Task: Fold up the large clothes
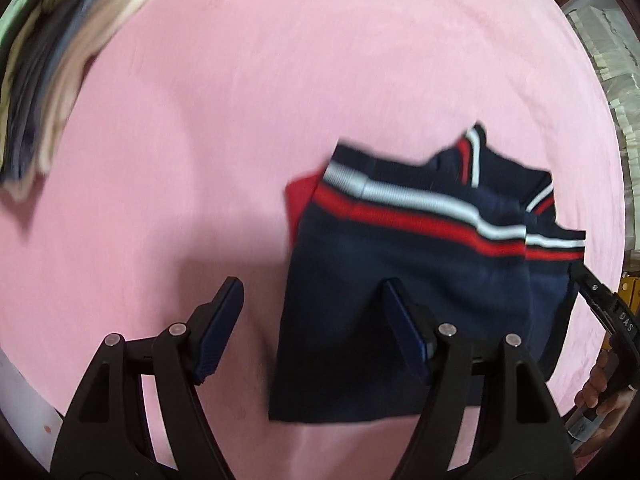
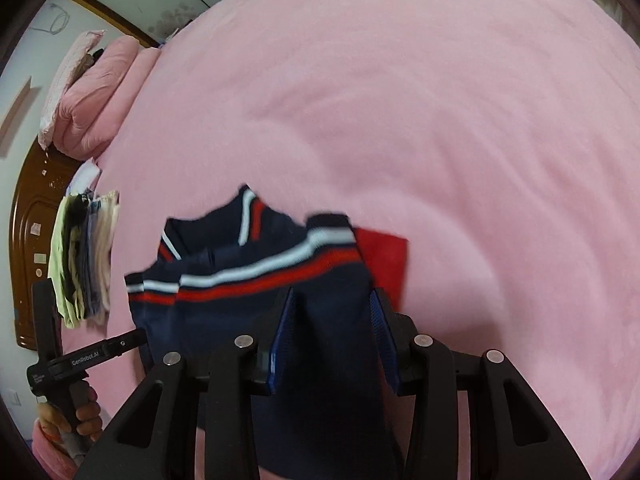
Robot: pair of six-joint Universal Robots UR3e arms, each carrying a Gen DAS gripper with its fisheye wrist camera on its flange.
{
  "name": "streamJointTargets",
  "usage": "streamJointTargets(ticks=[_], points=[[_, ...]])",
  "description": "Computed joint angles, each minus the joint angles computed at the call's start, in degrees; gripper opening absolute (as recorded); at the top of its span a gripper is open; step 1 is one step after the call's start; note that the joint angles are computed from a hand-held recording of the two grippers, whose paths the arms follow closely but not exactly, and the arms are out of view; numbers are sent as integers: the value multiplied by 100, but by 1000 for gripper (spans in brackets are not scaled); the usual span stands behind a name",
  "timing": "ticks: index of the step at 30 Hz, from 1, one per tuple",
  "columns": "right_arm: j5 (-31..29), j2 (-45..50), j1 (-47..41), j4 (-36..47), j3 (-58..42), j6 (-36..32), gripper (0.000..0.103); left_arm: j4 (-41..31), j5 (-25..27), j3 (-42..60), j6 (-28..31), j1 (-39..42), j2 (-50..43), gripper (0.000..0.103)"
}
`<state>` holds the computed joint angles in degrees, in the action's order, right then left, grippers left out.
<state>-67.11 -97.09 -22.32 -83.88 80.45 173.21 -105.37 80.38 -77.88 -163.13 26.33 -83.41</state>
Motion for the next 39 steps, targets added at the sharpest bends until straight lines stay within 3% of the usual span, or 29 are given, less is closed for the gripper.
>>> streamJointTargets(ticks=[2, 4, 8, 10, 12, 14, 18, 20, 22, 26, 29, 33, 37, 39], points=[[-340, 267, 316, -303, -170, 206, 15, 105, -112, 115, 12, -75, -120, 58], [-362, 219, 332, -401, -127, 174, 9, 194, -129, 212, -40, -185, -240, 58], [-147, -453, -167, -560, 379, 307, 9, 366, -119, 187, -102, -309, -354, 57], [-159, -686, -452, -541, 647, 737, 9, 331, -91, 155, 17, -227, -336, 57], [217, -926, -882, -466, 1065, 1040, 10, 487, 38, 33, -86, -287, -322, 57], [251, -965, -1013, -487, 1213, 1290, 15, 545, 157, -82, -217, -270, -222, 56], [-620, -1013, -450, -1244, 1151, 1949, 24, 763, 17, -328, -196, 184, 55, 45], [-1177, -932, -34, -1537, 968, 2130, 28, 479, -277, -275, 24, 468, 91, 26], [-1329, -853, 153, -1541, 707, 1990, 33, 223, -469, -272, 158, 662, 232, 23], [-1120, -798, 286, -1233, 253, 1655, 33, 319, -214, -254, 586, 444, 349, 25], [-386, -995, 187, -992, 315, 1497, 33, 388, -461, -470, 757, 666, 477, 25], [158, -1044, 433, -855, 431, 1744, 33, 380, 36, 49, 369, 422, -100, 23], [462, -1046, 930, -1045, 713, 1954, 30, 899, 611, 167, -40, 304, 243, 23], [325, -819, 1457, -1314, 749, 2173, 21, 202, -73, 522, 460, 832, 423, 23]])
